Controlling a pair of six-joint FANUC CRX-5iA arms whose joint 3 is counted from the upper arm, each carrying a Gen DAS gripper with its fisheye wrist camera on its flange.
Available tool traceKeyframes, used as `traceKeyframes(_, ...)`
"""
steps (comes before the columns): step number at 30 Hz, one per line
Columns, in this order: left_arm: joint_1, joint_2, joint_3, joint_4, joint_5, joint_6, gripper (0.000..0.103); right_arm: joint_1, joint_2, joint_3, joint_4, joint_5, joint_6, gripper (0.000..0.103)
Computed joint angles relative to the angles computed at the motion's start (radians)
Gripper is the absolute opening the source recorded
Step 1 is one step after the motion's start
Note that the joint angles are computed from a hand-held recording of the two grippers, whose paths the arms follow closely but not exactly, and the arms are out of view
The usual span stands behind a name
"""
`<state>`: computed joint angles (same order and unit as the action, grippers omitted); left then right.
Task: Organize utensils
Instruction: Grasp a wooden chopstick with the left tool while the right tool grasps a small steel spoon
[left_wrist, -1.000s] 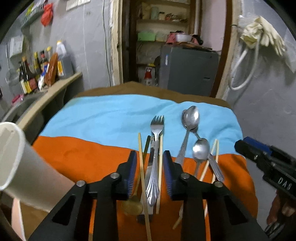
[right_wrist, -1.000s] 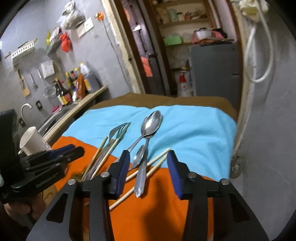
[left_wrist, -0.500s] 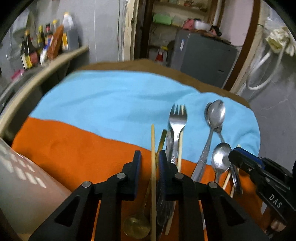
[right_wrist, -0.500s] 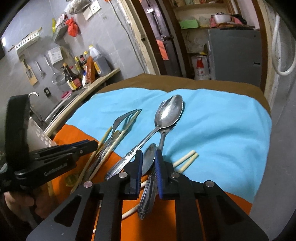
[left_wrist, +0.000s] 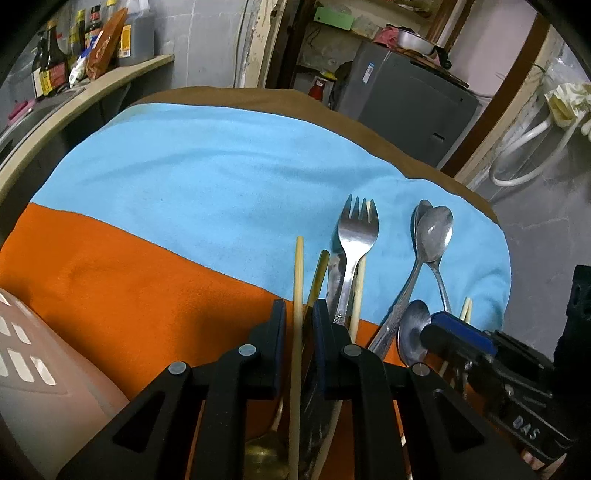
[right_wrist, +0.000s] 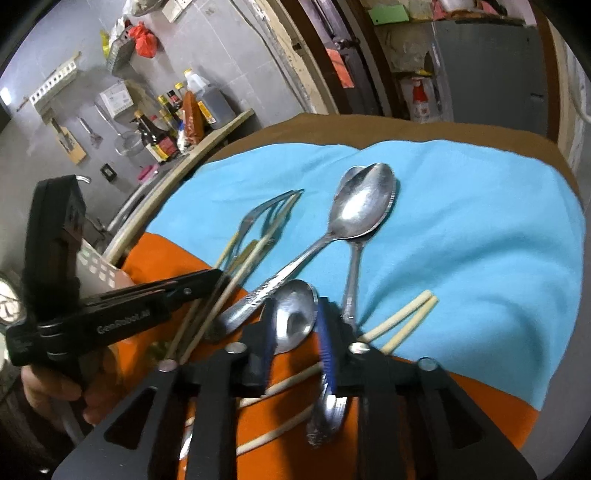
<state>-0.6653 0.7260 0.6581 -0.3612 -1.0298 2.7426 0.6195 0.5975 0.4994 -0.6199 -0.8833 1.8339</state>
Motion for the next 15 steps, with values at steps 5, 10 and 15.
traceKeyframes(5, -0.006, -0.014, -0.012, -0.003, 0.006, 0.032, 0.004, 0.007, -0.001, 0.004, 0.015, -0.013, 0.000, 0.029)
traceKeyframes(10, -0.027, -0.042, -0.042, -0.033, 0.014, 0.088, 0.003, 0.025, 0.001, 0.005, 0.059, -0.016, -0.001, 0.029)
traceKeyframes(15, -0.040, -0.060, -0.065, -0.056, 0.011, 0.131, 0.003, 0.038, 0.014, 0.019, 0.079, -0.015, 0.015, 0.029)
